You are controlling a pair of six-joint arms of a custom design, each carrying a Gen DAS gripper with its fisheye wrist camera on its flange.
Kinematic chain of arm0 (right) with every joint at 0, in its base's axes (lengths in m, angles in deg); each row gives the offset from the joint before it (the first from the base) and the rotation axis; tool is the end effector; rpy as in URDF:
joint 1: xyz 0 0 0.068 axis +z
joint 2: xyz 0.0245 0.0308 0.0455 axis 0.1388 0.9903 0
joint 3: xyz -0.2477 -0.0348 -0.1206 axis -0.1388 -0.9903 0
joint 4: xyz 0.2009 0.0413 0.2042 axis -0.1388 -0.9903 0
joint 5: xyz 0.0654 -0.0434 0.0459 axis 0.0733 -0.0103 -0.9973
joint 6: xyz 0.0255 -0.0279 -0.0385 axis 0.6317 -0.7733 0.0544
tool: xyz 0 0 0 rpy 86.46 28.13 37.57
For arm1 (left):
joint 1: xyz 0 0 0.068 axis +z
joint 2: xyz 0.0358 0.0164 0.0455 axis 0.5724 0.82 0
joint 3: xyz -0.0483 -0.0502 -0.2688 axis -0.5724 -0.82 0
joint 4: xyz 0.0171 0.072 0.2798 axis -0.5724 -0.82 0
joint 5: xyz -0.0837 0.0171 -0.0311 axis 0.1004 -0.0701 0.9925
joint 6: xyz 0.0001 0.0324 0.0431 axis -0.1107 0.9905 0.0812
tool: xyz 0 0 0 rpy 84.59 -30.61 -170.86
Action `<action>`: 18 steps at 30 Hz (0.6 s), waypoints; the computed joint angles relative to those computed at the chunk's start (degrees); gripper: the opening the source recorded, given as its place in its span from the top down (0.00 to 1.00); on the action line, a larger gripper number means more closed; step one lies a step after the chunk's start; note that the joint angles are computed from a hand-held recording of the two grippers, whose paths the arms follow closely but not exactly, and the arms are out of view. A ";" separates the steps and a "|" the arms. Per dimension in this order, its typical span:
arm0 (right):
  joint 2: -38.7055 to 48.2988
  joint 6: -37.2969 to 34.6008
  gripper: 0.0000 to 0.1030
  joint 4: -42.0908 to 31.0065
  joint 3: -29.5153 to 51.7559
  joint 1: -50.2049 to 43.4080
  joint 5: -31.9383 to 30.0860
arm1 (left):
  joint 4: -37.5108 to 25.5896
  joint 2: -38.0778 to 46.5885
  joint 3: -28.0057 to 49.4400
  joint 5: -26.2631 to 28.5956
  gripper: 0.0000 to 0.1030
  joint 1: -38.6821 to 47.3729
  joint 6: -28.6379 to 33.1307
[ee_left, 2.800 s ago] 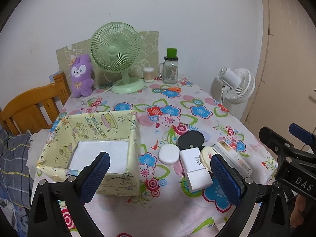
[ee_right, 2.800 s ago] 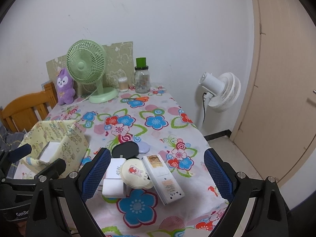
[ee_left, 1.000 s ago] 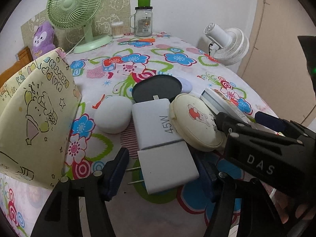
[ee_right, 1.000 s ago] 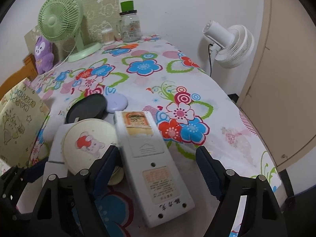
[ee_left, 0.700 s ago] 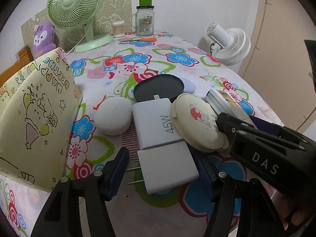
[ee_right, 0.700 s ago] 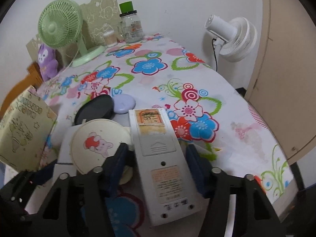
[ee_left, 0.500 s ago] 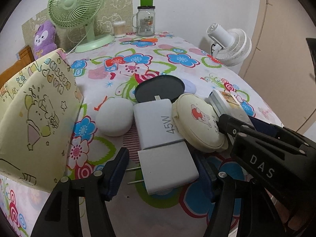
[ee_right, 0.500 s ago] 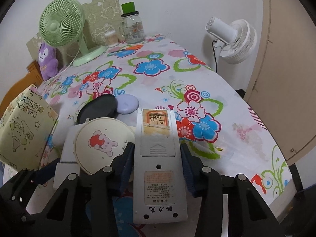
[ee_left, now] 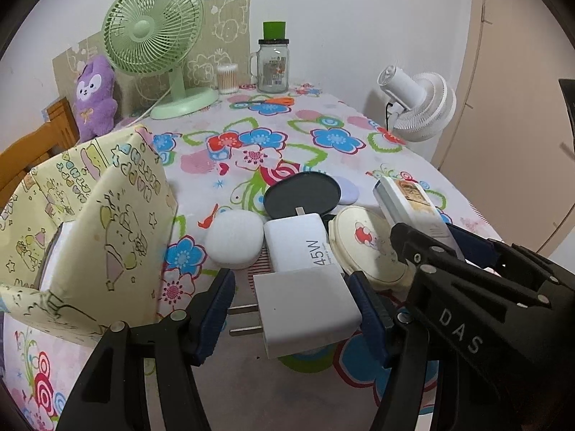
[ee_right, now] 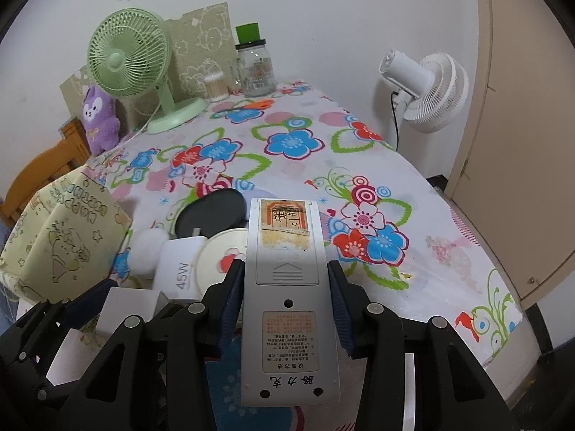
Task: Organize rigid objects
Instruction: 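Grasp the small white charger with the left tool while the right tool holds the remote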
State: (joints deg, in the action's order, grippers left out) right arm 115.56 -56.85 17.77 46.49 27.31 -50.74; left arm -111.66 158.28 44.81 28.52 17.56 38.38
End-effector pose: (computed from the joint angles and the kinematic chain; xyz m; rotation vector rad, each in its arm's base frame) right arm 0.3278 0.1203 0.1950 -0.4268 2.3712 0.3425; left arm 0.2556 -0.0671 0.1958 -0.3296 2.3865 0.0875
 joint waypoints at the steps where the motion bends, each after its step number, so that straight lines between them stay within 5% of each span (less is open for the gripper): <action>1: -0.34 0.06 0.53 -0.13 -0.08 0.08 0.03 | -0.12 -0.35 -0.03 -0.04 0.35 -0.05 -0.02; 18: -7.13 1.01 0.53 -3.99 -0.23 2.14 3.96 | -4.62 -6.35 1.31 -1.59 0.35 -1.14 0.67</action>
